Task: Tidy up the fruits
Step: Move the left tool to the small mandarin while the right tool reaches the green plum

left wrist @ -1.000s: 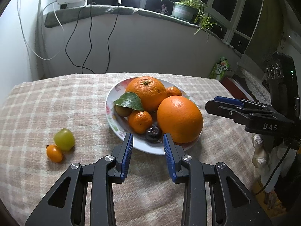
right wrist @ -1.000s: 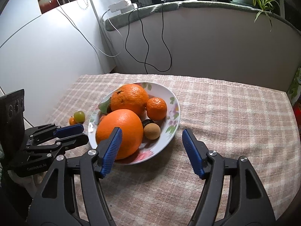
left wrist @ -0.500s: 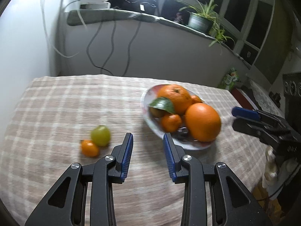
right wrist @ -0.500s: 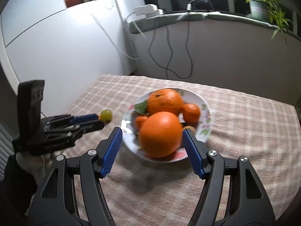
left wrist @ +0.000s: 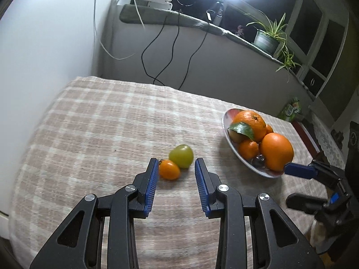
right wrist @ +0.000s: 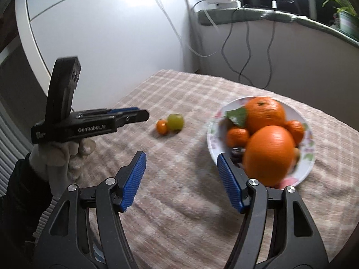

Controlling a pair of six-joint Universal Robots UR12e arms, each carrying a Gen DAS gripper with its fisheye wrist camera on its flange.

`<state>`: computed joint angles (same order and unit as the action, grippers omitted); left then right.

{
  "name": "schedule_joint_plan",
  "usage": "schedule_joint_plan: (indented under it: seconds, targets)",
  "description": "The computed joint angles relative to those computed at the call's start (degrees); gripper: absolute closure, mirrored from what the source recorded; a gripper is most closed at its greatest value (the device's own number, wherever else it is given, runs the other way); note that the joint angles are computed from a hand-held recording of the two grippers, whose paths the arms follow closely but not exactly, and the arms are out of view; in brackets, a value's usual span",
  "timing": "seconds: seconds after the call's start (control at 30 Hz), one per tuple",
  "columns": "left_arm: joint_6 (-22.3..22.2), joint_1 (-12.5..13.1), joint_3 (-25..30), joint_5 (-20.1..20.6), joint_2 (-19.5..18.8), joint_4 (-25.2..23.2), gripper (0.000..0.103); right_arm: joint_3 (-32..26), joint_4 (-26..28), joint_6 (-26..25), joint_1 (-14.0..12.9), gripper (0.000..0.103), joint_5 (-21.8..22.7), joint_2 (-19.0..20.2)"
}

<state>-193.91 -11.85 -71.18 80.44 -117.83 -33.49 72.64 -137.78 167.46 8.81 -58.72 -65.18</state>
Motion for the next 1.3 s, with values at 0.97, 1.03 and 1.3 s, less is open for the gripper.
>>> schedule_joint_plan:
  seconds: [0.97,1.03,1.3]
  targets:
    - [5.52,-0.70,2.39,0.61,-2.43,-4.45,0.071,-29.85,28.02,-5.71,5.26,0.063,-5.55,16.60]
    - [5.77,-0.77,2.74,0.87,-2.66,-4.87,0.071,-30.89,28.82,-5.82,5.38,0.063,-6.19,17.27]
    - [4.32,-0.43,3.11,0.86,-3.10,-5.14,0.071,-34.62,32.95,-6.22,5.37,0.063,-5.49,19.52]
